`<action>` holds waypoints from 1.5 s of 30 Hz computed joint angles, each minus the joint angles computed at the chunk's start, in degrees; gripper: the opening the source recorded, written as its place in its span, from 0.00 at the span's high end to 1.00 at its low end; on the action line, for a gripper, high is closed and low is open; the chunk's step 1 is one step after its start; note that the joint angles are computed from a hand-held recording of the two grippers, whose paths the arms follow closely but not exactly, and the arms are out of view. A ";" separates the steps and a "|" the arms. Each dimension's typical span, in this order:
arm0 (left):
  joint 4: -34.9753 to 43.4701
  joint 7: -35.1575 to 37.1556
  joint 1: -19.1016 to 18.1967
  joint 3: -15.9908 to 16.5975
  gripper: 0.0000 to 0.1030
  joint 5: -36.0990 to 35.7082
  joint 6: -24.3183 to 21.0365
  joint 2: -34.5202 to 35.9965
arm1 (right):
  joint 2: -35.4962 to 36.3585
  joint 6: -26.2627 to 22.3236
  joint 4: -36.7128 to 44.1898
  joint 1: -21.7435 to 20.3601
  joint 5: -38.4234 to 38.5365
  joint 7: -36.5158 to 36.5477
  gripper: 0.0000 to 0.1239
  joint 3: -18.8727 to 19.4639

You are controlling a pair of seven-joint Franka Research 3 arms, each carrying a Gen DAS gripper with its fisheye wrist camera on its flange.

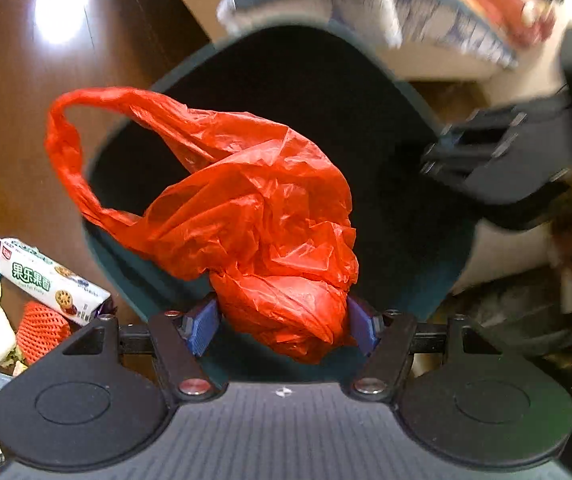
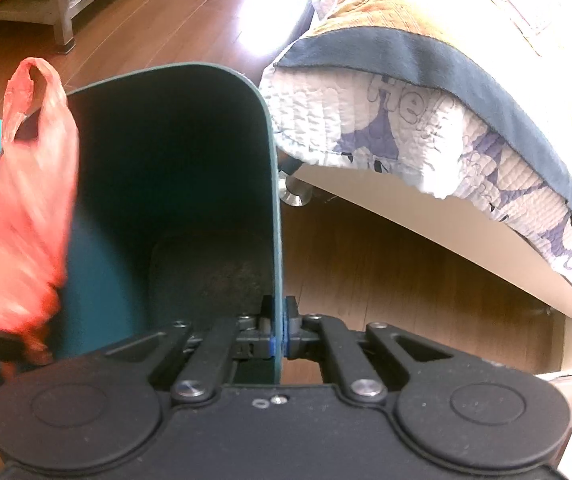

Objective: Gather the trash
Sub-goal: 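Carry the red bag over the wastebasket and open the left tool, then grasp the white biscuit packet with the left tool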

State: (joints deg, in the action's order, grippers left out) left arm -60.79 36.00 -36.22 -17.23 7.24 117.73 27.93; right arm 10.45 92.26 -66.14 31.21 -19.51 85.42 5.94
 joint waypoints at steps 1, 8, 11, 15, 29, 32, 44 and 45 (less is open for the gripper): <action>1.68 0.40 -0.25 -0.17 0.35 -0.21 -1.04 1.50 | 0.20 0.24 -0.01 -0.12 0.07 -0.14 0.98 -0.06; 9.85 1.90 -2.90 1.05 0.34 0.76 -8.28 7.27 | 0.11 0.42 -0.53 0.09 -0.09 -1.86 0.97 0.09; 7.71 1.72 -2.67 1.22 0.27 0.39 -7.32 5.83 | 0.08 0.82 -0.87 -0.03 -0.10 -1.66 0.98 -0.05; 4.23 0.92 -2.05 0.92 0.22 0.27 -4.70 3.49 | -0.26 1.33 -1.53 -0.16 -0.07 -0.82 0.98 -0.05; -18.53 1.72 3.18 -1.07 0.22 2.00 2.47 -17.77 | -1.57 1.66 -3.36 -0.01 -1.73 1.58 0.98 0.44; -21.67 -3.01 4.24 -0.56 0.21 7.29 -0.89 -21.41 | -1.69 1.32 -3.27 -0.17 -1.31 1.83 0.97 0.56; -23.49 -15.24 8.30 0.99 0.21 13.20 -11.28 -16.27 | -4.44 1.39 -5.94 -0.19 -0.82 2.04 0.99 1.28; -23.17 -15.97 8.59 1.21 0.21 12.66 -11.67 -15.08 | -4.90 1.37 -6.50 -0.41 -0.79 2.79 0.99 1.34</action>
